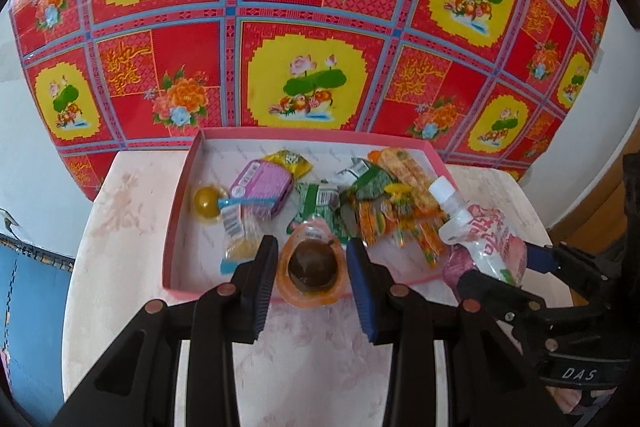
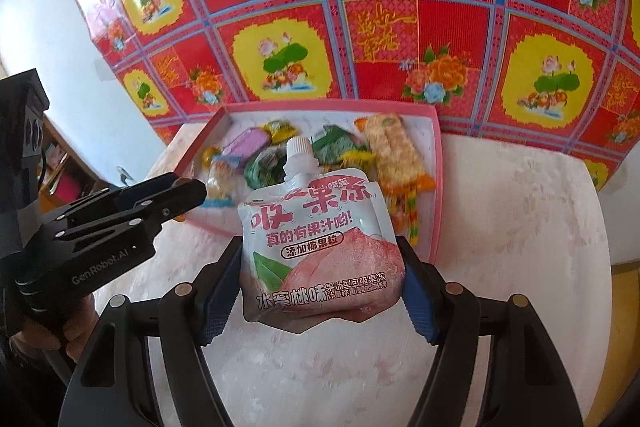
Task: Organize snacks
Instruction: 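Carry the jelly cup and pink pouch over the pink box with both tools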
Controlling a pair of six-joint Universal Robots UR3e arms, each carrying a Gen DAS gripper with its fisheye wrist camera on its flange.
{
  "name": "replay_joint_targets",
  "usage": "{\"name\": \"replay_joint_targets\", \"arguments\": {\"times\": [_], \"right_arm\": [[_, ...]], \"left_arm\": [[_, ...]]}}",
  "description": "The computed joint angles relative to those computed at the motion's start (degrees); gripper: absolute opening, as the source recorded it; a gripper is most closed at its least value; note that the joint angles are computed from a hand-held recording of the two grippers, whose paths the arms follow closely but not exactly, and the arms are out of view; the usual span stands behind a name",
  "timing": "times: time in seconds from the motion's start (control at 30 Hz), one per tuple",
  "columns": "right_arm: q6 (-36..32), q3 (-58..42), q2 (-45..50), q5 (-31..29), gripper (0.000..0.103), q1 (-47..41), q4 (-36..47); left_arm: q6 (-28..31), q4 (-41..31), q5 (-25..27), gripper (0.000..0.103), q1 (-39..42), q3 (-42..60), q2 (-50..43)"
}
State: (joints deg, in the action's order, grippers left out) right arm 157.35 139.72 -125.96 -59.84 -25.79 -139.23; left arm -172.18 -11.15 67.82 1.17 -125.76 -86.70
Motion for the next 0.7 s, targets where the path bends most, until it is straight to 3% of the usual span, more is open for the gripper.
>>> {"name": "replay_joint_targets", "arguments": {"times": [0.7], "right_arm": [[7.4, -7.2, 24.8, -3.2, 0.073, 5.9, -21.4]], "left_arm": [[-3.9, 2.2, 4.1, 0.037, -4.1, 14.7, -17.3]]}}
